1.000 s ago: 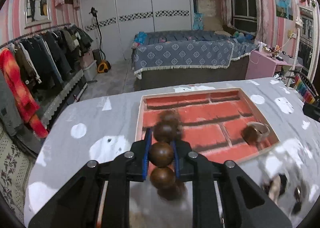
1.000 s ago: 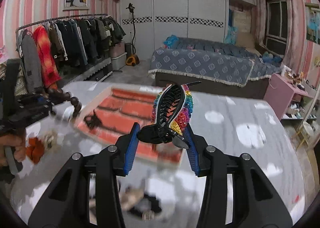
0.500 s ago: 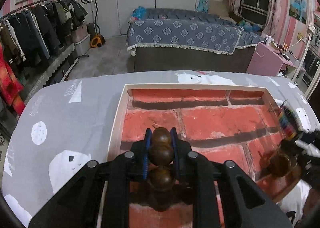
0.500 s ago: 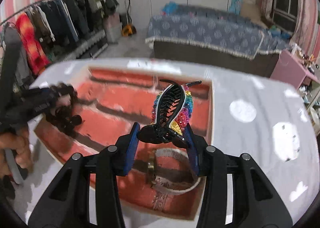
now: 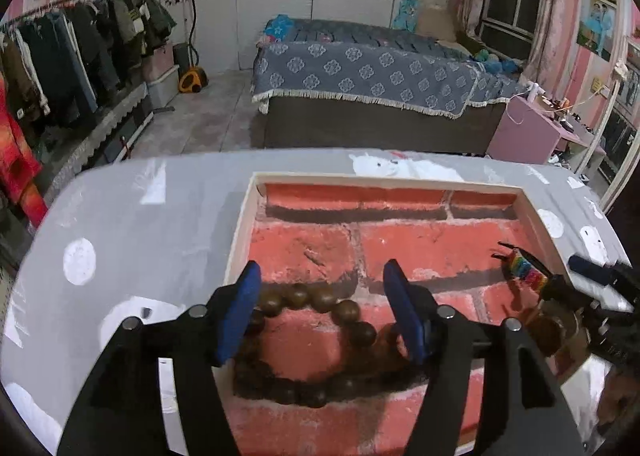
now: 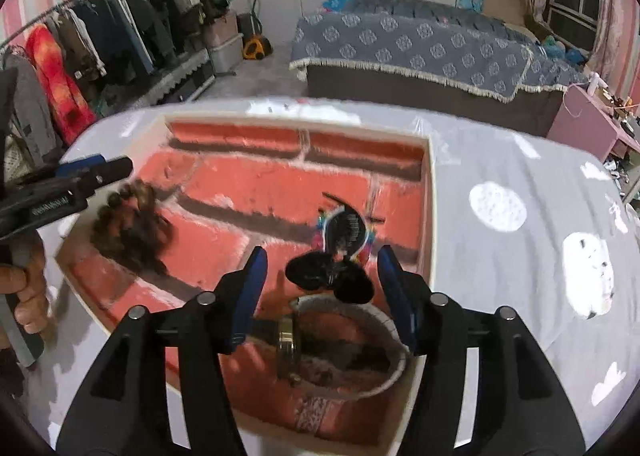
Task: Organize jewelry
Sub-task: 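Withdraw both open tools from the tray back over the bed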
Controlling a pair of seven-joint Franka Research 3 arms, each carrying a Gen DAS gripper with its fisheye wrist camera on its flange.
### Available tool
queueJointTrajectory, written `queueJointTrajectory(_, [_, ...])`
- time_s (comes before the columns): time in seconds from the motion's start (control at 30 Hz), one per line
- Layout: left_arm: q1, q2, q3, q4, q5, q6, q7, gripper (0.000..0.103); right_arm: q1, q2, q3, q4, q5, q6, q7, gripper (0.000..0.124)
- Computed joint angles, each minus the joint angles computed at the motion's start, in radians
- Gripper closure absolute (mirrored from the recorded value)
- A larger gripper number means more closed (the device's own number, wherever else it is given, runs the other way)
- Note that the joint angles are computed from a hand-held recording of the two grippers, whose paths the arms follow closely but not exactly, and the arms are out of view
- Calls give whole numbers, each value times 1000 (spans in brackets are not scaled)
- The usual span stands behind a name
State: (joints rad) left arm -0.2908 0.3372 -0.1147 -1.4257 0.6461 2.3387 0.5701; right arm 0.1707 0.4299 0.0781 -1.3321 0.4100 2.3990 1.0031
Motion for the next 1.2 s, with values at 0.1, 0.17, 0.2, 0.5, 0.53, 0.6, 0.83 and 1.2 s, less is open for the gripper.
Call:
queueJointTrajectory(0.1, [-12, -89, 2, -80, 52, 15, -41, 40, -25, -63, 6, -48, 39, 23, -44, 65])
queueJointTrajectory(0.17, [-22, -156, -7, -139, 114, -9, -86, 40, -50, -156, 8, -148, 90, 64, -110, 63])
queueJointTrajectory(0.2, [-28, -197, -16, -178, 153, -29, -113, 40, -63, -202, 8, -201, 127, 82, -152, 61])
queueJointTrajectory(0.5, [-41, -585, -212, -618, 325, -258, -444, 35, -62, -627, -115, -714, 436, 175, -512, 53])
queueJointTrajectory(0.53, [-40, -609, -232, -646, 321, -262, -469, 35, -53, -672, -132, -771, 460, 179, -533, 53])
queueJointTrajectory(0.6, [-50, -658, -285, -706, 319, -281, -539, 35, -35, -744, -156, -866, 479, 191, -554, 52])
queueJointTrajectory(0.83, [-112, -670, -395, -757, 310, -374, -677, 32, 18, -964, -204, -1177, 474, 274, -588, 50])
queueJointTrajectory(1.2, [-163, -659, -382, -774, 335, -391, -725, 29, 127, -1032, -257, -1288, 489, 433, -612, 48])
